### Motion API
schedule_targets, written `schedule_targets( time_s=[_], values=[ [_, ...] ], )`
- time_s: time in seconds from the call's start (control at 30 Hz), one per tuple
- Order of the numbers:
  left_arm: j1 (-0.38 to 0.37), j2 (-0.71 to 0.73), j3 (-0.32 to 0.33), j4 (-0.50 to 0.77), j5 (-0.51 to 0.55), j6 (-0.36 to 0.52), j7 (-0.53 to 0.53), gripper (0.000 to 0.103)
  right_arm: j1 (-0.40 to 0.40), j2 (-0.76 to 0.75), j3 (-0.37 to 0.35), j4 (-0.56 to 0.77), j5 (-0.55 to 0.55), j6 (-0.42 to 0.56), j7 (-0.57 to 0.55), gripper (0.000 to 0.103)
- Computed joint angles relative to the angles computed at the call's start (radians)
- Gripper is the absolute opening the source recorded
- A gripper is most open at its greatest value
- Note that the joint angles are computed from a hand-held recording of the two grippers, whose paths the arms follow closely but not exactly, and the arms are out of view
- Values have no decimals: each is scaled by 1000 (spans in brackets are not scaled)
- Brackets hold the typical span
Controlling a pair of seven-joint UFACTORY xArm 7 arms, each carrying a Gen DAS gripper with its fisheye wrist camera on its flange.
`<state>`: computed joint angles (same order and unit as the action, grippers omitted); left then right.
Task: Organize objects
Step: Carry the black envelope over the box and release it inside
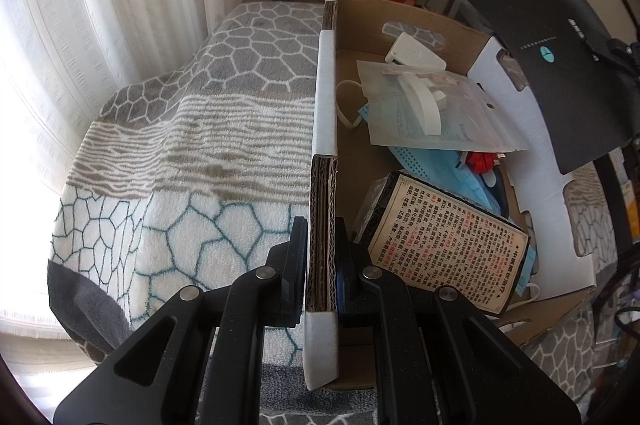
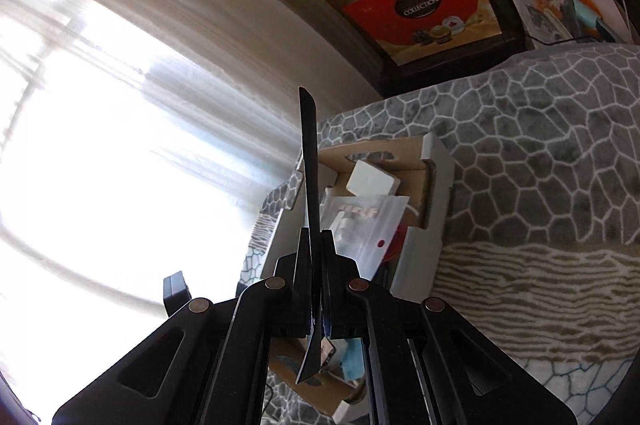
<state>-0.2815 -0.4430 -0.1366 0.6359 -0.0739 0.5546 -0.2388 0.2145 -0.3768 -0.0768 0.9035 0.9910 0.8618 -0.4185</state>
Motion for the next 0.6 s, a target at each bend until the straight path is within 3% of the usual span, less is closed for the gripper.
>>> schedule_targets(
  time_s=[0.23, 0.6],
  values=[
    [-6, -2, 4, -2, -7, -1, 6, 10, 36, 99, 51, 23, 50, -25, 7, 2],
    [-6, -2, 4, -2, -10, -2, 9, 10, 12, 163, 80, 11, 79, -71, 3, 1]
  ],
)
